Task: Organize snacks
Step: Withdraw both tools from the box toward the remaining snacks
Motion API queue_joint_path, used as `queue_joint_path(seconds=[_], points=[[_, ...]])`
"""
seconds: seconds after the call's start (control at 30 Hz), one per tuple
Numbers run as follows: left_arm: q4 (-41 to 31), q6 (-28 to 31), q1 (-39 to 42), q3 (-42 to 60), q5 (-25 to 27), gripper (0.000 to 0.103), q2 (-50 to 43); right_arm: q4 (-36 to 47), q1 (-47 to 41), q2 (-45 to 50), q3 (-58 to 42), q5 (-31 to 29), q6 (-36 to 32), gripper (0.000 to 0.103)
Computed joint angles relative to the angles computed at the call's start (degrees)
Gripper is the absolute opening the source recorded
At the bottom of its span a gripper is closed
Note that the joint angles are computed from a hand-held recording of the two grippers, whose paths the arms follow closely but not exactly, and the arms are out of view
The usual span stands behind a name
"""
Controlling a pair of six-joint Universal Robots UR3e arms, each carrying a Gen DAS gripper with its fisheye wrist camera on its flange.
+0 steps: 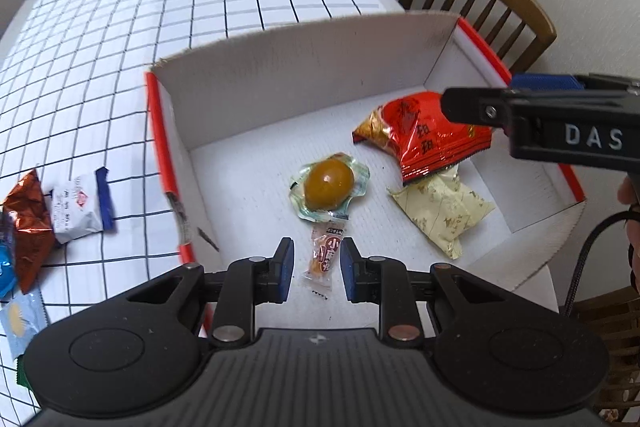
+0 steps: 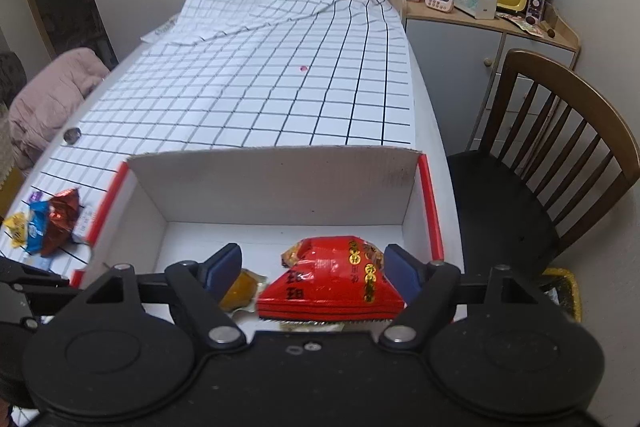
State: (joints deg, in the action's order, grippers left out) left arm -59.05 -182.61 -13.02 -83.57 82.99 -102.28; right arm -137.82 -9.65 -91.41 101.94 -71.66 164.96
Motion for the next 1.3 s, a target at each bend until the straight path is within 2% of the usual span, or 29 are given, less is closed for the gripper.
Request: queue_joint_path(seconds=[0.33,0.5,0.67,0.7,0.73,0.8,0.87,0.97,1.1,1.17,1.3], points=[[3.07,0.24,3.33,-8.19,-1.78,0.024,11.03,0.19,-2.52,-11.52,6.76,5.28,-0.64,0.085],[3.61,1.78,6.54,-12.55,-4.77,0.025,17.57,1.53,-2.93,-16.29,8.28,7.97,0.52,0.089],[2.99,4.81,11.58,-17.63,-8.20,0.033,25.11,2.21,-2.93,-20.56,9.92,10.54,2.78,0.093],[2.68,5.39,12.79,-18.58,-9.02,0.039,26.71,2.08,-2.59,-21.19,10.21,10.77,3.33,0.094],[2.51,6.10,14.29,-19.75,-10.09,0.052,28.45,2.00,-2.17,-21.73,10.41,10.89,3.92,0.094],[2.93,7.41,18.19,-23.10,-12.63,0.068,32.98,1.86,-1.10,-22.68,10.90,11.09,5.46,0.095],[2.59,9.15,22.27,-25.80,-15.03,0.070,37.17,1.99,0.24,-23.15,10.98,10.92,7.16,0.095],[-1.73,13.11,28.94,-27.29,-18.58,0.070,41.96,-0.04,3.74,-23.06,11.32,8.92,10.63,0.101],[-10.32,20.77,40.46,-28.70,-24.25,0.070,48.85,-4.51,9.94,-21.01,11.11,5.03,14.59,0.102],[-15.96,25.96,47.02,-28.73,-27.32,0.070,52.13,-7.66,14.12,-19.10,10.55,1.77,16.84,0.103],[-31.96,40.81,63.05,-26.97,-34.33,0.078,57.93,-13.19,22.34,-14.44,8.98,-3.92,20.60,0.103]])
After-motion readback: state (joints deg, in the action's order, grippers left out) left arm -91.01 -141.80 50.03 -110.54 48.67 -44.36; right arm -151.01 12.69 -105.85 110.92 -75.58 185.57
